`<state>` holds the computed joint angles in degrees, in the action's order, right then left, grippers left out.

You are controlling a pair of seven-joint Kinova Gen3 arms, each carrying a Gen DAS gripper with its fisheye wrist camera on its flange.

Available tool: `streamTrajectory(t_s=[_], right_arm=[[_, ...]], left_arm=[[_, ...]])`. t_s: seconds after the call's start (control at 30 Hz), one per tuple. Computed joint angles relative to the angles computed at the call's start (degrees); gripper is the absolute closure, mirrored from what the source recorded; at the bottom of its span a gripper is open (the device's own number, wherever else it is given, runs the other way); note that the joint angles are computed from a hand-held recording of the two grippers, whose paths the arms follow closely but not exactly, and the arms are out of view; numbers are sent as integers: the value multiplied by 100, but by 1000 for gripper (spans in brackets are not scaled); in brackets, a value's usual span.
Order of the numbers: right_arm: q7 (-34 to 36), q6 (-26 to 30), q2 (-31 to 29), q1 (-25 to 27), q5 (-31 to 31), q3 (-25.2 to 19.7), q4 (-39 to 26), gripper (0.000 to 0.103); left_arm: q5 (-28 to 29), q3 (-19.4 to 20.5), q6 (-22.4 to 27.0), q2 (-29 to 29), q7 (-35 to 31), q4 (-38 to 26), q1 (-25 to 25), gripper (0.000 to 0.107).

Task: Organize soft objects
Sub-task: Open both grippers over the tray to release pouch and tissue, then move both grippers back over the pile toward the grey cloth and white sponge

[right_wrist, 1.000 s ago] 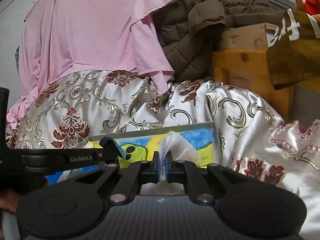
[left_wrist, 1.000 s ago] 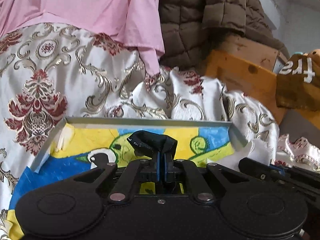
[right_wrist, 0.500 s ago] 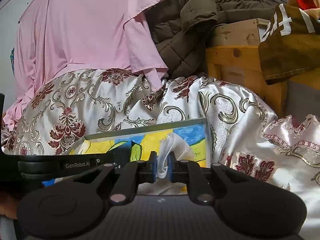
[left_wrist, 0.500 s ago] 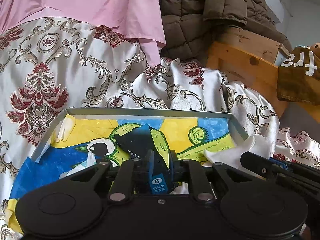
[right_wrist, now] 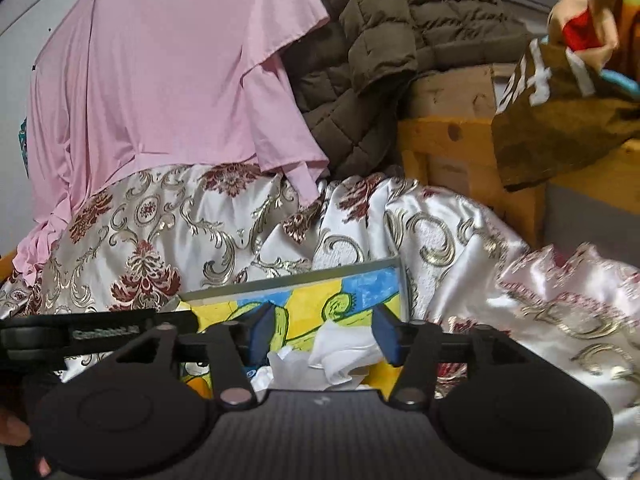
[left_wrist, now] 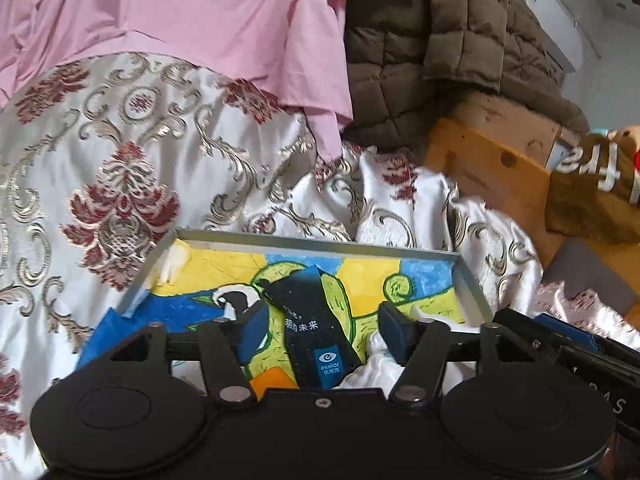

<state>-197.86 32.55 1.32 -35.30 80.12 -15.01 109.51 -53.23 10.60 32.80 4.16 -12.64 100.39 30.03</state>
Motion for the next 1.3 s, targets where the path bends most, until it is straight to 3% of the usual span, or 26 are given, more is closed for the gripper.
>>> streamTrajectory(t_s=[0.17,0.4,0.73,1.0,1.3], right_arm=[[169,173,-268,-54,-264,-150,-9,27],[378,524,-659,-141,-532,-530,-20,15],[635,1319,-1222,-175,-891,-1354,15,5],[902,1876,-1752,-52,-1186,-2255,61,1],[980,2533,-2261,460,-1600,-3609,62,0]], left_arm=[[-119,208,416,-368,394,147,15,30],[-240,793,961,-975,871,414,-264,13],[-5,1670,1516,-1995,1114,761,-797,5],[723,2193,1870,-2917,763,880,-967,5],[1640,2774,2365,-3963,334,895,-1340,5]])
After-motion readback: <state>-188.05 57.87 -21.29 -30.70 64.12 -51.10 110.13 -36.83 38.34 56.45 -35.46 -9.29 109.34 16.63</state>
